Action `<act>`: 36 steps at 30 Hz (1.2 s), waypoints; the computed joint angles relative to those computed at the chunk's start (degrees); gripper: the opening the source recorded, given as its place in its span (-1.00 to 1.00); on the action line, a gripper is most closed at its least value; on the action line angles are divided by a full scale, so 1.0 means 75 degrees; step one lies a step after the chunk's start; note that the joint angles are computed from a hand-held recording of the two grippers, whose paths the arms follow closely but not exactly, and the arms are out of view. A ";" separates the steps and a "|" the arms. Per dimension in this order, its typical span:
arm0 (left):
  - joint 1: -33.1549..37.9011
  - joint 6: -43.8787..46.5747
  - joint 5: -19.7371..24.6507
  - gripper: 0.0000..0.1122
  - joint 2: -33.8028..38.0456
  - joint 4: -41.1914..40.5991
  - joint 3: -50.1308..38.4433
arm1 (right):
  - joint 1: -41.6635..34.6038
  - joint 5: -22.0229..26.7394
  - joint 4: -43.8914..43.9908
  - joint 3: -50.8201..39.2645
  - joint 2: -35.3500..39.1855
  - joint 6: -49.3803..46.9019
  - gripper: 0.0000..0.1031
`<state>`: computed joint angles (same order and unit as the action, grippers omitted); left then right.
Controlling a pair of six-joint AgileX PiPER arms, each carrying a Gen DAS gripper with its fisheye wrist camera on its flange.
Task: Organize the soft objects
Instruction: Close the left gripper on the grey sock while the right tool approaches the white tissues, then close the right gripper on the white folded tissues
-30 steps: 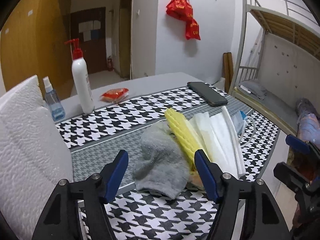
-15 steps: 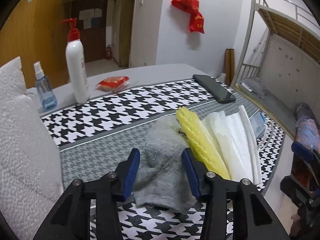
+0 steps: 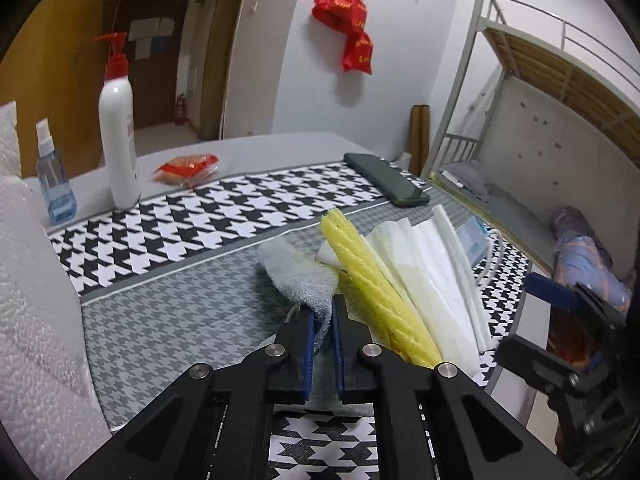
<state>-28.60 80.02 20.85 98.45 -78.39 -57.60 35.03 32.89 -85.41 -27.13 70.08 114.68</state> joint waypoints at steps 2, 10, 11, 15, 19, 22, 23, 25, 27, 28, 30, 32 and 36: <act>0.0029 0.0396 0.0015 -0.85 -0.0125 -0.0364 0.0164 | -0.0198 -0.0260 -0.0074 -0.0066 0.0056 -0.0043 0.99; 0.0018 0.0976 0.0038 -0.85 -0.0196 -0.0880 0.0275 | -0.0431 -0.0657 0.0064 -0.0142 0.0229 -0.0092 0.46; 0.0029 0.1052 0.0055 -0.85 -0.0205 -0.0956 0.0287 | -0.0502 -0.0796 0.0184 -0.0196 0.0301 -0.0213 0.36; 0.0086 0.1154 0.0093 -0.85 -0.0296 -0.1107 0.0359 | -0.0541 -0.1107 0.0416 -0.0189 0.0380 -0.0316 -0.12; 0.0116 0.1133 0.0135 -0.85 -0.0342 -0.1064 0.0395 | -0.0450 -0.1163 0.0584 -0.0188 0.0413 -0.0389 -0.61; 0.0090 0.1348 0.0125 -0.85 -0.0418 -0.1232 0.0483 | -0.0529 -0.1359 0.0757 -0.0157 0.0305 -0.0524 -0.77; 0.0095 0.1454 0.0133 -0.85 -0.0440 -0.1328 0.0510 | -0.0506 -0.1355 0.0771 -0.0132 0.0206 -0.0523 -0.79; 0.0086 0.1614 0.0105 -0.85 -0.0469 -0.1506 0.0558 | -0.0474 -0.1398 0.0803 -0.0074 -0.0023 -0.0547 -0.80; 0.0101 0.1675 0.0091 -0.85 -0.0496 -0.1577 0.0594 | -0.0323 -0.1205 0.1095 -0.0081 -0.0265 -0.0792 -0.80; 0.0114 0.1693 0.0094 -0.85 -0.0502 -0.1602 0.0601 | -0.0194 -0.1031 0.1238 -0.0082 -0.0420 -0.0917 -0.80; 0.0139 0.1789 0.0100 -0.85 -0.0537 -0.1713 0.0638 | 0.0049 -0.0720 0.1505 -0.0107 -0.0656 -0.1125 -0.80; 0.0143 0.1860 0.0079 -0.85 -0.0591 -0.1791 0.0681 | 0.0410 -0.0298 0.1736 -0.0137 -0.0914 -0.1267 -0.80; 0.0154 0.1916 0.0067 -0.85 -0.0641 -0.1869 0.0712 | 0.1153 0.0585 0.2030 -0.0300 -0.1135 -0.1409 -0.80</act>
